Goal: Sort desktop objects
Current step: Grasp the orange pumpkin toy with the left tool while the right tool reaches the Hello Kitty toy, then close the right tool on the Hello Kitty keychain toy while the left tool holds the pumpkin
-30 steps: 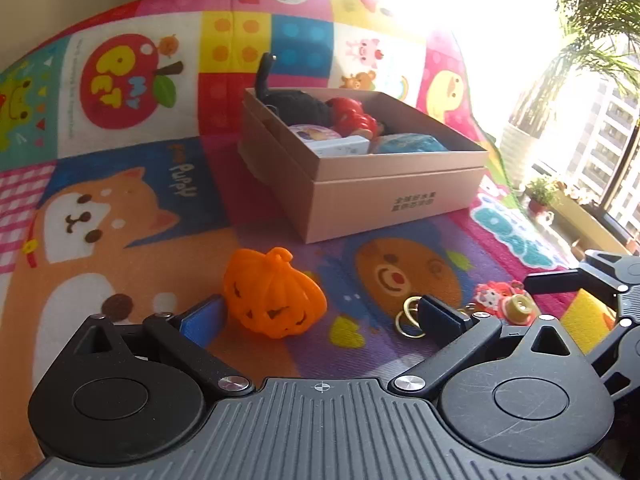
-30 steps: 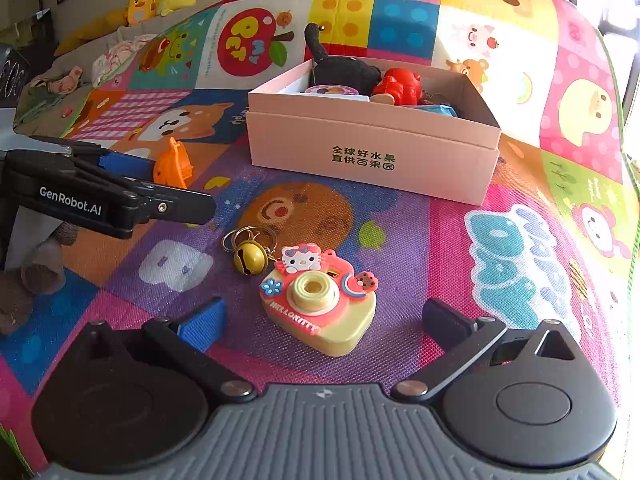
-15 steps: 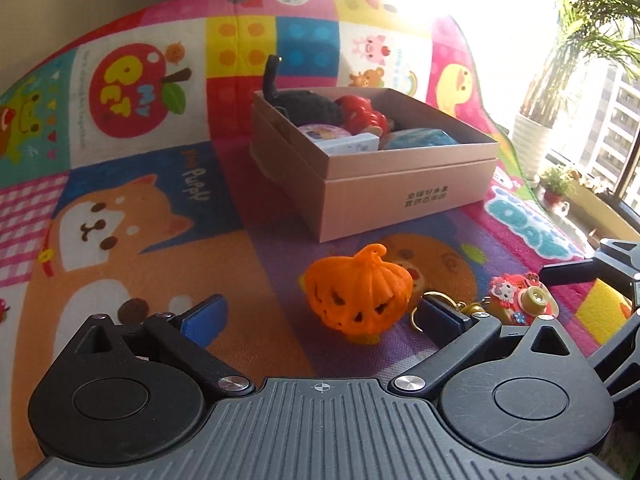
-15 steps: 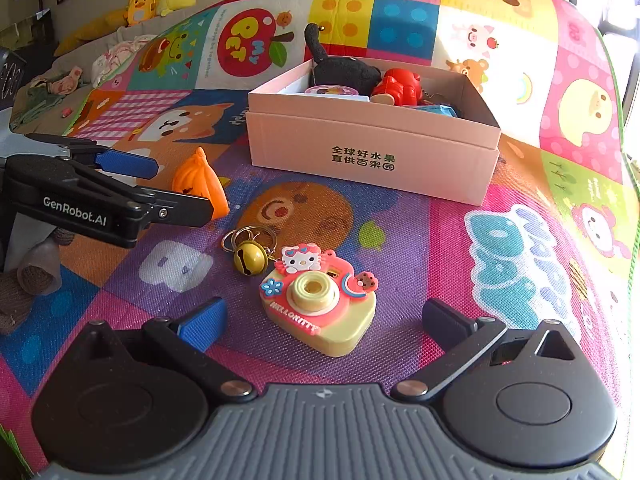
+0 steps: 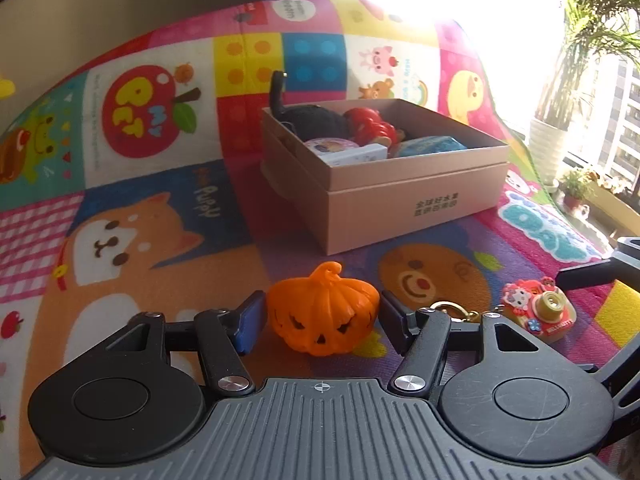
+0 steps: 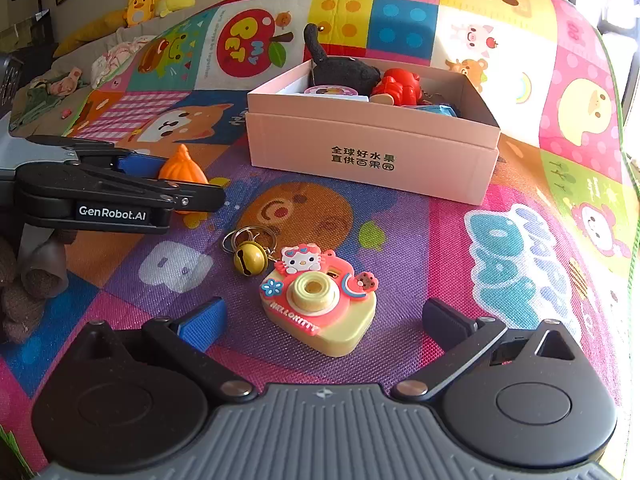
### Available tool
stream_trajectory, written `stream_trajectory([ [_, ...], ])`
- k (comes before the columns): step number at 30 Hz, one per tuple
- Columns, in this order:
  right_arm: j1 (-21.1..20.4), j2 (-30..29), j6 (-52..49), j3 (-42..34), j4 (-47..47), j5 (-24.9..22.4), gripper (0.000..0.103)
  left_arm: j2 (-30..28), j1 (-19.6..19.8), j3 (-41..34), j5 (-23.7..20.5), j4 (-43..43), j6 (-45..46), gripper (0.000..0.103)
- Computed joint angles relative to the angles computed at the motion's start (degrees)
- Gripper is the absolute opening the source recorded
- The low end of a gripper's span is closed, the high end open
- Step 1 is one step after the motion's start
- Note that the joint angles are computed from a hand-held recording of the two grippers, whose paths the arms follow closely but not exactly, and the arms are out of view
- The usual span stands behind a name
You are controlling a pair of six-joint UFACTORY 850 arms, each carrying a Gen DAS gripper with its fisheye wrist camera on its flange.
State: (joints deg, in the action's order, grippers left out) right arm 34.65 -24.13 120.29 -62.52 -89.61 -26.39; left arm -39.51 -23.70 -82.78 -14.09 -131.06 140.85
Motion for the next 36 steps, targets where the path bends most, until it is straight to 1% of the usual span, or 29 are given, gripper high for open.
stream_trajectory([
  [2, 0.0, 0.0, 0.1, 0.1, -0.2, 0.0, 0.103, 0.6, 0.6, 0.9, 1.4, -8.9, 7.4, 0.066],
  [4, 0.0, 0.1, 0.0, 0.0, -0.1, 0.0, 0.103, 1.0, 1.4, 1.4, 2.2, -12.7, 9.8, 0.066],
  [6, 0.2, 0.1, -0.9, 0.0, 0.5, -0.3, 0.103, 1.1, 2.2, 1.5, 2.9, -12.1, 7.3, 0.067],
  [8, 0.4, 0.3, -2.6, 0.1, 1.3, -0.6, 0.103, 1.1, 3.1, 1.3, 3.0, -5.8, -1.0, 0.07],
  [9, 0.5, 0.4, -4.3, 0.1, 2.3, -1.1, 0.103, 1.0, 3.3, 1.2, 2.9, -4.3, -3.1, 0.074],
  [10, 0.8, 0.3, -6.6, -0.2, 4.0, -2.7, 0.103, 1.1, 3.3, 1.3, 2.7, -4.9, -2.8, 0.078],
  [11, 1.0, 0.2, -8.4, -0.4, 5.4, -4.7, 0.103, 1.1, 3.3, 1.4, 2.6, -4.8, -2.7, 0.079],
  [14, 1.4, -0.9, -11.7, -2.1, 11.1, -12.7, 0.103, 1.3, 3.0, 1.7, 2.0, -5.3, -0.8, 0.085],
  [15, 1.1, -0.8, -11.1, -1.9, 11.5, -12.8, 0.103, 1.3, 3.0, 1.8, 1.7, -5.6, -0.2, 0.088],
  [18, -1.0, 1.2, -6.7, 0.1, 10.7, -4.3, 0.103, 1.4, 3.0, 2.0, 1.5, -5.8, -0.2, 0.09],
  [19, -1.1, 1.1, -4.8, 0.2, 9.4, -3.3, 0.103, 1.4, 3.1, 2.0, 1.5, -5.5, -0.7, 0.09],
  [20, -0.8, 0.7, -3.8, 0.0, 8.4, -3.7, 0.102, 1.4, 3.1, 2.1, 1.5, -5.4, -0.8, 0.09],
  [22, -0.5, -0.1, -2.4, -0.6, 6.2, -4.9, 0.097, 1.4, 3.0, 2.0, 1.7, -5.2, -0.8, 0.091],
  [25, -1.2, -0.4, -1.6, -1.2, 4.9, -3.1, 0.091, 1.4, 3.0, 2.0, 1.8, -5.3, -0.2, 0.094],
  [26, -1.4, -0.5, -1.2, -1.4, 4.1, -2.8, 0.086, 1.4, 3.0, 2.0, 1.8, -5.4, -0.1, 0.094],
  [27, -1.5, -0.5, -1.0, -1.6, 3.5, -2.4, 0.077, 1.4, 2.9, 2.0, 1.8, -5.5, 0.0, 0.094],
  [28, -1.4, -0.5, -1.3, -1.8, 3.4, -2.5, 0.072, 1.4, 3.0, 2.1, 1.8, -5.1, -0.4, 0.094],
  [29, -1.3, -0.5, -1.9, -2.0, 3.5, -2.4, 0.061, 1.4, 3.0, 2.1, 1.6, -4.6, -0.8, 0.094],
  [30, -1.4, -0.4, -1.6, -1.8, 2.7, -1.7, 0.056, 1.5, 3.0, 2.2, 1.3, -3.9, -1.2, 0.094],
  [35, -1.5, 0.1, -2.0, -1.7, 2.7, 0.1, 0.056, 1.6, 2.9, 2.4, 0.5, -1.1, -2.2, 0.094],
  [36, -1.5, 0.4, -2.2, -1.7, 2.9, 0.5, 0.056, 1.5, 2.8, 2.3, 0.7, -1.5, -1.7, 0.092],
])
